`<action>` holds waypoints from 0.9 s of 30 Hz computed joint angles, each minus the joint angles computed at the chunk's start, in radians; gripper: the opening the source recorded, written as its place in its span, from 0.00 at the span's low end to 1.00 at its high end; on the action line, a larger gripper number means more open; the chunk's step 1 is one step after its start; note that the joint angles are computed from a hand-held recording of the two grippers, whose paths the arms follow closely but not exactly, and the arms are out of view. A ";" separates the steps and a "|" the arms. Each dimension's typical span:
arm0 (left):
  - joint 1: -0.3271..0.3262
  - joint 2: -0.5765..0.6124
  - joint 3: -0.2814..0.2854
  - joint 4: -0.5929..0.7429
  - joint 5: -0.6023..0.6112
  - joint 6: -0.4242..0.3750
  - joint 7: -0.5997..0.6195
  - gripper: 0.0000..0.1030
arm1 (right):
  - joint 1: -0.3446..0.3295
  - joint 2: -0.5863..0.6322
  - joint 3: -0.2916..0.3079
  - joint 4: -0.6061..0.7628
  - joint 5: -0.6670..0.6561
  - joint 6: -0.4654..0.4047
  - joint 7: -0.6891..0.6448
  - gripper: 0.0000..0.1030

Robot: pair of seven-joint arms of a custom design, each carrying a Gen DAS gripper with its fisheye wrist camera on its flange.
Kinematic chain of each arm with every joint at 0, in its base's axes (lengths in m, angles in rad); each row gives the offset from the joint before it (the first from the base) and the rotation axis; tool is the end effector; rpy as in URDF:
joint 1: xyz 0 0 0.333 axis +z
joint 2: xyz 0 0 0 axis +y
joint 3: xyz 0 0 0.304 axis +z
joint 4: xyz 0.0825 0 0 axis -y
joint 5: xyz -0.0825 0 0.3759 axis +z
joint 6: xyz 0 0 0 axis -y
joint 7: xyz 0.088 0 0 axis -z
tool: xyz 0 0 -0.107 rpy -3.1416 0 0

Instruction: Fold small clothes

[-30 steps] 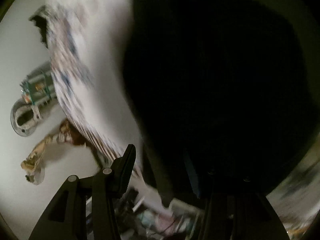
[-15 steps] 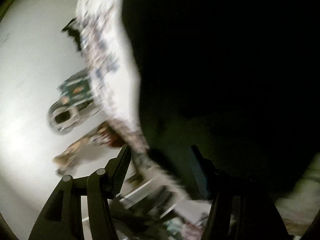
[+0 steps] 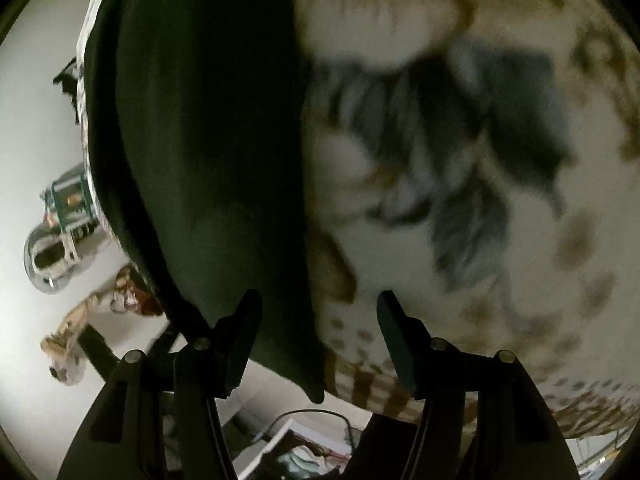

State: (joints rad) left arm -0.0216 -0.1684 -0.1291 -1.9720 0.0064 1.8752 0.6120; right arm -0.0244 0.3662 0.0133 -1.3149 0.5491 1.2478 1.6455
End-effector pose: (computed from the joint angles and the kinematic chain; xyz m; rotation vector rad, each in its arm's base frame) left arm 0.5046 -0.0797 0.5389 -2.8741 1.1536 -0.0960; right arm 0.6064 0.0594 0.5131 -2.0171 2.0669 1.0439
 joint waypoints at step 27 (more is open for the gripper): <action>-0.023 -0.127 0.050 -0.144 -0.269 0.178 0.153 0.10 | 0.025 0.034 -0.006 0.065 -0.033 -0.019 0.002 0.08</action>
State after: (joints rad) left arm -0.0444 -0.2954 -0.0789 -2.1162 -0.2626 2.0531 0.7652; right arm 0.0008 0.4000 0.0077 -1.2500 0.5157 1.2291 1.6480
